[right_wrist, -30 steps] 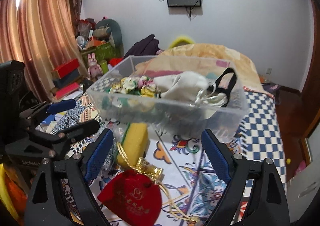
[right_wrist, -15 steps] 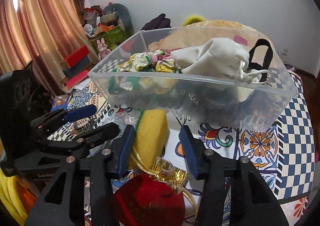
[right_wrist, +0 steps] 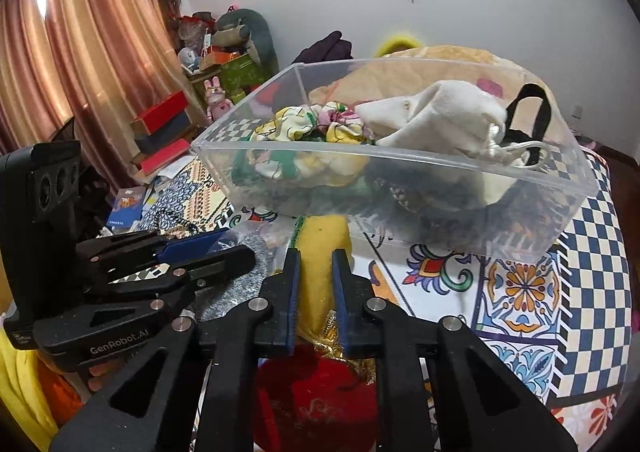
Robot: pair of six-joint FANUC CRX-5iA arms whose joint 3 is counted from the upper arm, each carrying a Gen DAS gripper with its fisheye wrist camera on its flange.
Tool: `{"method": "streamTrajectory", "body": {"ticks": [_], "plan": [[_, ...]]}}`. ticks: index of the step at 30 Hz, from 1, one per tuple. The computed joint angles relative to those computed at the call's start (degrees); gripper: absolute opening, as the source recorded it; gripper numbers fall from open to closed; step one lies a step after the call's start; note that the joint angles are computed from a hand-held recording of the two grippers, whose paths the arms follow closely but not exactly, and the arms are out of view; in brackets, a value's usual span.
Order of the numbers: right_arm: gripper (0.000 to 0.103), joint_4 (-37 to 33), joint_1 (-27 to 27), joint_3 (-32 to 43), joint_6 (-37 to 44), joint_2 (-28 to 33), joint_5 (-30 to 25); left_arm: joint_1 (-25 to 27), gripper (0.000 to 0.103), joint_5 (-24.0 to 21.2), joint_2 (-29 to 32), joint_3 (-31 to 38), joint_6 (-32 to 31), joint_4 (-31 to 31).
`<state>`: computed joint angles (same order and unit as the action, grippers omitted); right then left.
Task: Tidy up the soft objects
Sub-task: 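Grasp the silver sequined pouch with the left tool while the right tool grasps the yellow sponge, then place the silver pouch into the box with the left tool while the right tool drops the sponge in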
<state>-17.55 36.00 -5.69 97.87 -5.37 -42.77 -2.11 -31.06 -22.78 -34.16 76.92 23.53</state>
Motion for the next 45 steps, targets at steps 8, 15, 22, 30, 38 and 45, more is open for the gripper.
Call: {"method": "streamTrajectory", "body": {"ticks": [8,15,22,30,38,45], "plan": [[0.011,1.7,-0.3,-2.2,-1.2,-3.2,3.8,-0.5,0.01,0.6,-2.6,0.7,2.7,-3.6],[0.011,1.4,-0.6,-3.6,-1.8,-6.3,8.1,-0.8,0.009,2.3,-5.0,1.2,2.7,-3.4],[0.011,2.0,-0.2,-3.8,-2.7,-7.0,11.7,-1.2,0.008,4.7,-5.6,3.3,3.0,-4.3],[0.011,6.4,-0.2,-3.8,-6.8,-5.8,14.8,-2.0,0.008,8.0,-2.9,8.7,7.3,-10.5],[0.011,7.6,-1.2,-0.3,-9.4,-1.5,15.0,-1.5,0.008,8.1,4.0,14.9,11.5,-14.7],[0.011,12.9,0.1,0.4,-13.1,0.7,14.4,-2.7,0.008,5.7,10.0,21.1,19.3,-23.0]]}}
